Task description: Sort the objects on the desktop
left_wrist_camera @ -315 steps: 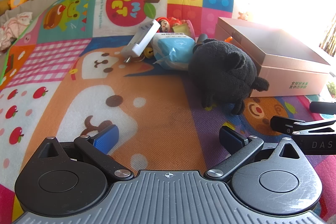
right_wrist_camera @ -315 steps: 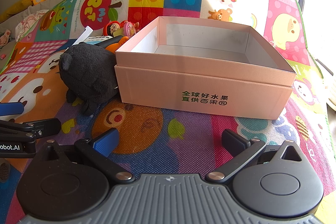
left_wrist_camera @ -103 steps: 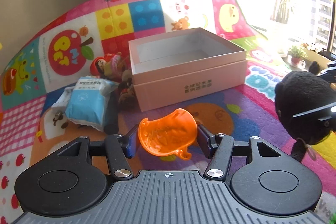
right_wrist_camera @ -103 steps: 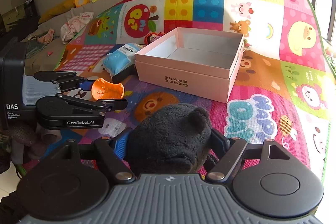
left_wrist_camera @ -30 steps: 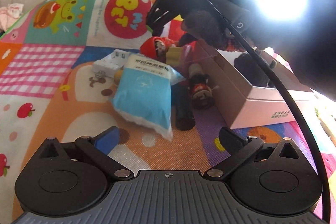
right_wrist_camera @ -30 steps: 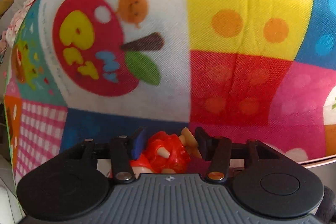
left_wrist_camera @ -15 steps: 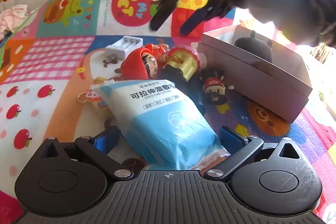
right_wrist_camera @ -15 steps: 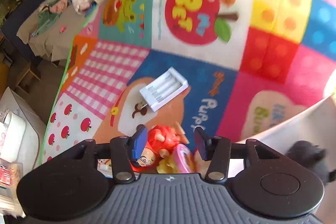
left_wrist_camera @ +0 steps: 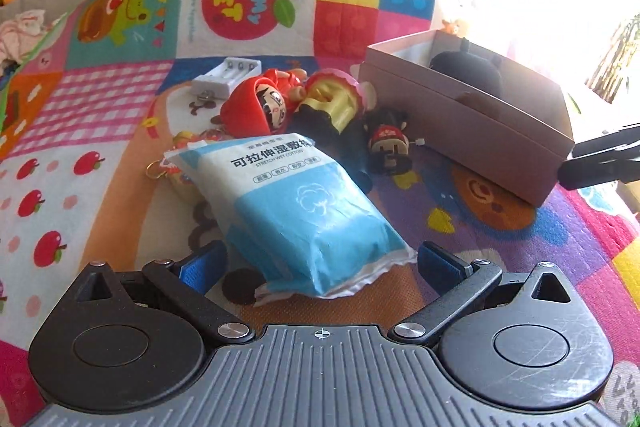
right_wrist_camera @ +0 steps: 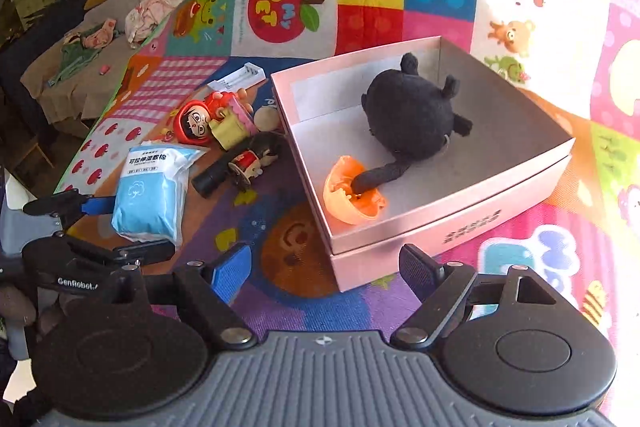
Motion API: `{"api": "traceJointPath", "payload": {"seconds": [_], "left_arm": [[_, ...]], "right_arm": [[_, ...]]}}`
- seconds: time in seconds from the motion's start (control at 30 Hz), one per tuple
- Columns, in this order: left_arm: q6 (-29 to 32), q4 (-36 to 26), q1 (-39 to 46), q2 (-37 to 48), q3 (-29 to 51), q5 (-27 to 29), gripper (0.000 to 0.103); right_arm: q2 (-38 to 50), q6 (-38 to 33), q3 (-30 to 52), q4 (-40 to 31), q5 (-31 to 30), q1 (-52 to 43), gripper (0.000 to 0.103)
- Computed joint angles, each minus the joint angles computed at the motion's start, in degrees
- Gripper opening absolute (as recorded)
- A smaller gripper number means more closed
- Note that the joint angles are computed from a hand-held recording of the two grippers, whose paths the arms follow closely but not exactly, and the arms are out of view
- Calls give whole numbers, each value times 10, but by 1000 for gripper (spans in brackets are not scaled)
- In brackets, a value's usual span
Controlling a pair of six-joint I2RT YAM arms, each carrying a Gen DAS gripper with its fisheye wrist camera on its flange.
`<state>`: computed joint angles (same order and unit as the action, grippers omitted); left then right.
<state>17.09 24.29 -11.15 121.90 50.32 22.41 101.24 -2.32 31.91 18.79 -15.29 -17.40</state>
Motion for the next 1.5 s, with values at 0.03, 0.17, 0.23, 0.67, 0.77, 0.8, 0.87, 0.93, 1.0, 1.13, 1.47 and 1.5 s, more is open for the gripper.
{"api": "traceJointPath", "payload": {"seconds": [0.03,0.17,0.23,0.67,0.77,0.8,0.87,0.93,1.0,1.13,1.47,1.5], "left_arm": [[6,1,1,-6,-7,-3,103],[25,2,10,-25,-28,4,103],[28,-3,12,-26,-28,7,103],[23,1,11,-5,-15,11,103],[25,-1,13,-5,-14,13,103],[25,-2,14,-5,-14,15,103],[24,-3,16,-5,-13,22,103],[17,-7,18,-5,-9,34,103],[12,-13,15,-4,-3,38,103],[-3,1,-7,-8,-6,15,103],[58,33,-23,-1,6,-97,103],[69,41,-19,-1,7,-107,103]], "right_arm": [[15,12,9,10,-1,7,88],[70,38,42,78,-28,53,88],[100,49,77,94,-23,79,88],[226,113,212,76,84,163,39],[209,106,203,57,74,160,28],[197,96,187,59,75,158,28],[164,75,136,73,71,147,27],[130,62,79,88,66,127,27],[99,55,22,115,77,107,27],[60,53,-65,182,109,65,27],[135,93,-137,353,90,51,81],[143,95,-138,367,94,58,87]]}}
